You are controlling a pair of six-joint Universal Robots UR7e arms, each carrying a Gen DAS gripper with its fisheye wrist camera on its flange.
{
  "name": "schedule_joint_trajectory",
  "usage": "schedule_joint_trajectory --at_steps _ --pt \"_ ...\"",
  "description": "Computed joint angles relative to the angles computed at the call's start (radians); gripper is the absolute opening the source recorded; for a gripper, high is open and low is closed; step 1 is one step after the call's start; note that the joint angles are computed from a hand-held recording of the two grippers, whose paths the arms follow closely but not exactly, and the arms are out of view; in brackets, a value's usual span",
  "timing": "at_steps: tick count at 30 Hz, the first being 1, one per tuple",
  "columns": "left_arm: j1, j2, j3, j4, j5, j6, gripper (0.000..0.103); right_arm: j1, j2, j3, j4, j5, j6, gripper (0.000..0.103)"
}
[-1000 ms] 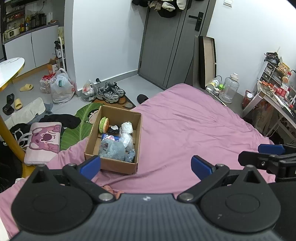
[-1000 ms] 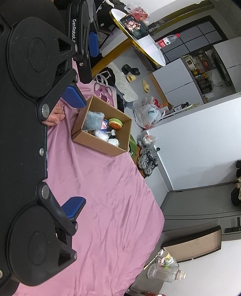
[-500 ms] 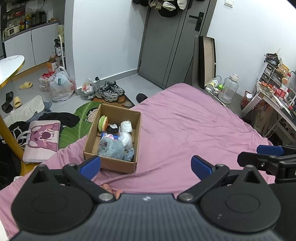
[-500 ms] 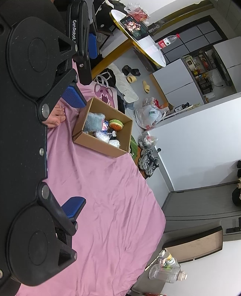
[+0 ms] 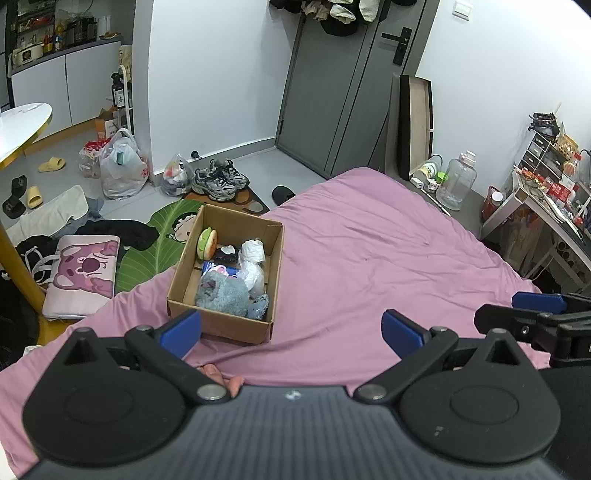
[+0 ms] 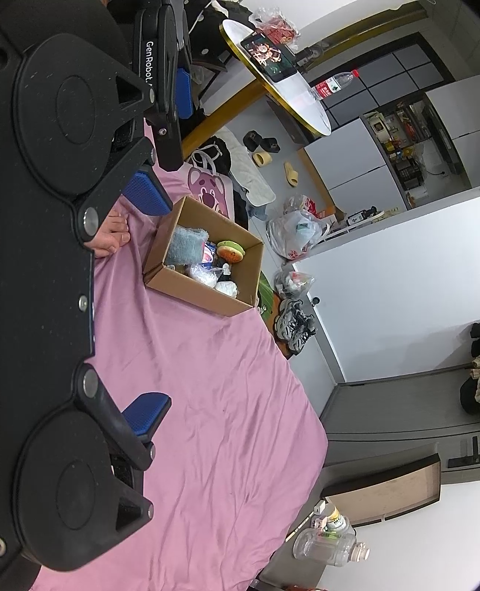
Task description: Organize soft objects
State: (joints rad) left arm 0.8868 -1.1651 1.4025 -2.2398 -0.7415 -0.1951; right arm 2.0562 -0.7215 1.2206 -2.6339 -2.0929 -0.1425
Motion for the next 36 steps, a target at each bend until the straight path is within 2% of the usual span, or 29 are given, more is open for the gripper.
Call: schedule_joint_trajectory --at_steps 36 --pt "0.002 -0.006 0.014 -0.007 -0.009 -0.006 0.103 0.001 0.0 -0.003 0.008 0.001 0.005 0.103"
